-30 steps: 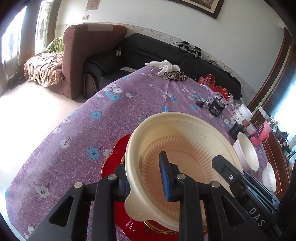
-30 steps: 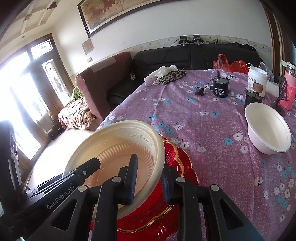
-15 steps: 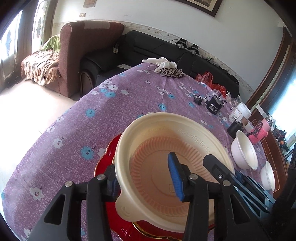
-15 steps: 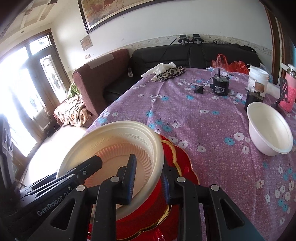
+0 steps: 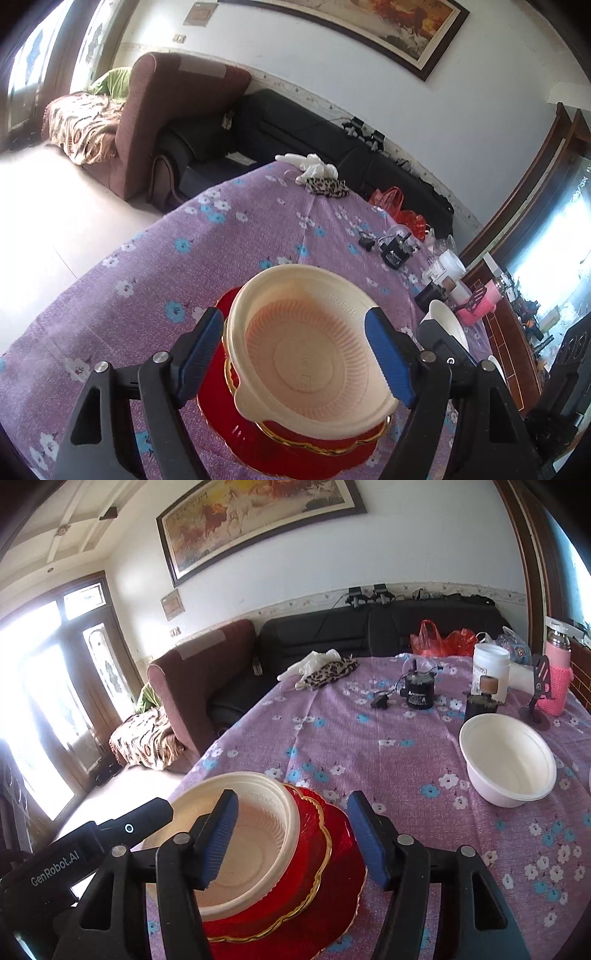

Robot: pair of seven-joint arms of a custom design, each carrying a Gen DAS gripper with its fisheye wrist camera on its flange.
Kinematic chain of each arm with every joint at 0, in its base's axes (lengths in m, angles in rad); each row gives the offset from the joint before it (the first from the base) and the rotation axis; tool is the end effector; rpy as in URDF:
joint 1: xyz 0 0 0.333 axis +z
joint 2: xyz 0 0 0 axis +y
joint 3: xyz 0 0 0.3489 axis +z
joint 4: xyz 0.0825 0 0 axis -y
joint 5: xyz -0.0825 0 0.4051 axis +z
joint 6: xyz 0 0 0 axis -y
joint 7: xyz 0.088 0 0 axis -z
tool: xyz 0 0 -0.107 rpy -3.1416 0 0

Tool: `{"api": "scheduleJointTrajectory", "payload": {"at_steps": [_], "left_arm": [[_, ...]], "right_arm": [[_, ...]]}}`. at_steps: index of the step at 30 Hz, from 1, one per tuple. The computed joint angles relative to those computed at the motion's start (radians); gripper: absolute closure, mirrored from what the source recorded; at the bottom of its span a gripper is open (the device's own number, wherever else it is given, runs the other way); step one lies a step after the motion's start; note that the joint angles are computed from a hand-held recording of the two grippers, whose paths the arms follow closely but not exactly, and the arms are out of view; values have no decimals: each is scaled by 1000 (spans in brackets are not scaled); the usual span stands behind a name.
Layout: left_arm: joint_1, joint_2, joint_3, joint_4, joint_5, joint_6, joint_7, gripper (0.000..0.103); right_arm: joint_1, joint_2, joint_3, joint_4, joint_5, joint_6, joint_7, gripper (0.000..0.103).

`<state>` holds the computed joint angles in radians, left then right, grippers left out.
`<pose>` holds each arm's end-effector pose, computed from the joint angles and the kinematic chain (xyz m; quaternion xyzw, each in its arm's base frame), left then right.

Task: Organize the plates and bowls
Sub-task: 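Lower the beige bowl onto the red plates and open the right tool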

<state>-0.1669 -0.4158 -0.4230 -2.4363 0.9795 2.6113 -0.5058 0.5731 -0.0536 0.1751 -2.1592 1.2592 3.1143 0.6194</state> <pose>0.3731 -0.2902 0.5142 -0.8079 0.3647 -0.3932 0.2442 0.4657 0.3240 0.5173 -0.7402 0.4592 -0.1181 0.4767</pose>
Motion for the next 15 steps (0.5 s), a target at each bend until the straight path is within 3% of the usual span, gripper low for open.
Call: {"api": "scheduleJointTrajectory", "payload": {"at_steps": [8, 15], "left_arm": [[-41, -47, -113, 58, 56, -252, -39, 18], [-100, -2, -252, 156, 118, -656, -56, 4]], "right_arm": [[3, -98, -34, -71, 192, -28, -137, 30], [-21, -172, -52, -147, 243, -51, -156, 29]]}}
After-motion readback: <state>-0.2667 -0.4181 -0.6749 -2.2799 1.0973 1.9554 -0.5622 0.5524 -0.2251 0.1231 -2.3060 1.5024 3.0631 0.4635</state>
